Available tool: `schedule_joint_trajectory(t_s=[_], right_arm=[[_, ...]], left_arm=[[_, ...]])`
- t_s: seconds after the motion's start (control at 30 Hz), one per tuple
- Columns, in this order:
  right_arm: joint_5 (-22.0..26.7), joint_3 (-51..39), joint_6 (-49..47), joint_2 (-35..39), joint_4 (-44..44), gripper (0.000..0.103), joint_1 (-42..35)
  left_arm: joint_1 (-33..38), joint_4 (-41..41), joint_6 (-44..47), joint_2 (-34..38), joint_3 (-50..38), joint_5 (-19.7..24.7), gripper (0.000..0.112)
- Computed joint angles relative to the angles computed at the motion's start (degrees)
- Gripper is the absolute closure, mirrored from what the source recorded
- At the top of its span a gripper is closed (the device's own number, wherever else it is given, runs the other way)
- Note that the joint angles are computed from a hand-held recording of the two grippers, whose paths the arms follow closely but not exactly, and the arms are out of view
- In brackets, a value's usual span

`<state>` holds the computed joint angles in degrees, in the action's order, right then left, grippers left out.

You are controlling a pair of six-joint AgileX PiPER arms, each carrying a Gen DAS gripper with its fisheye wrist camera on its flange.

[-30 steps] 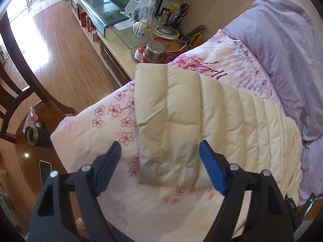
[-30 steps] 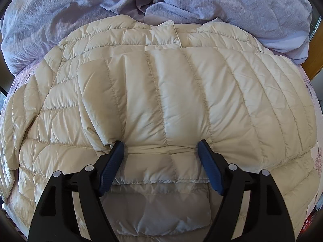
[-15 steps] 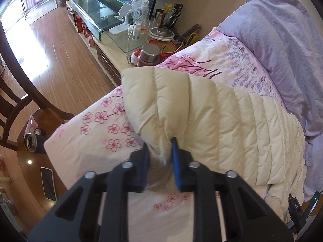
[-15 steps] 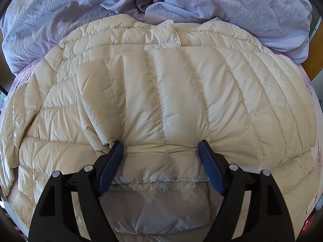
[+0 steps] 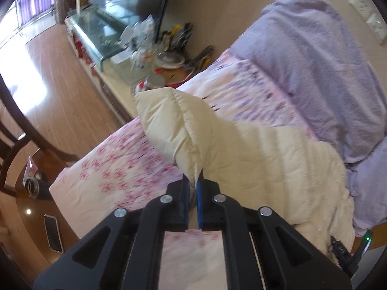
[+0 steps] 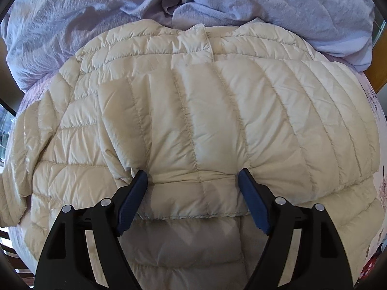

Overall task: Fold large clothes
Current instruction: 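Grasp the other sleeve with the left gripper and fold it across the body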

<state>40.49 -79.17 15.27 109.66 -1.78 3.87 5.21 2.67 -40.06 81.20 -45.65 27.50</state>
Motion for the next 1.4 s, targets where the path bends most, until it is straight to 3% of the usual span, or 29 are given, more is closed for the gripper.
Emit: schedule_joint_trajectory(t_s=[0.27,0.67,0.93,1.27,1.4], right_arm=[[-2.0,6.2,-5.4,-6.7,2.1,0.024,-3.9],[-2.8,12.0,-19.8,-12.2,10.7,0.022,-17.9],[-1.6,12.3,-27.0,-12.6,14.4,0.022,-27.5],[-0.8,12.6,-33.6,-12.3,18.3,0.022,-34.0],[-1.0,12.8,-34.8,-12.4,18.6,0.022,-35.0]], left_arm=[[-12.1,5.4,-6.5,1.0,-11.7,4.6,0.107],[-34.5,8.4,-12.0,18.8,-37.9,9.9,0.106],[-41.9,3.3,-8.3,31.5,-53.6,13.8,0.106],[-46.8,-4.4,-1.7,50.2,-82.6,26.0,0.106],[-47.9,-5.2,-1.5,54.2,-88.9,29.1,0.106]])
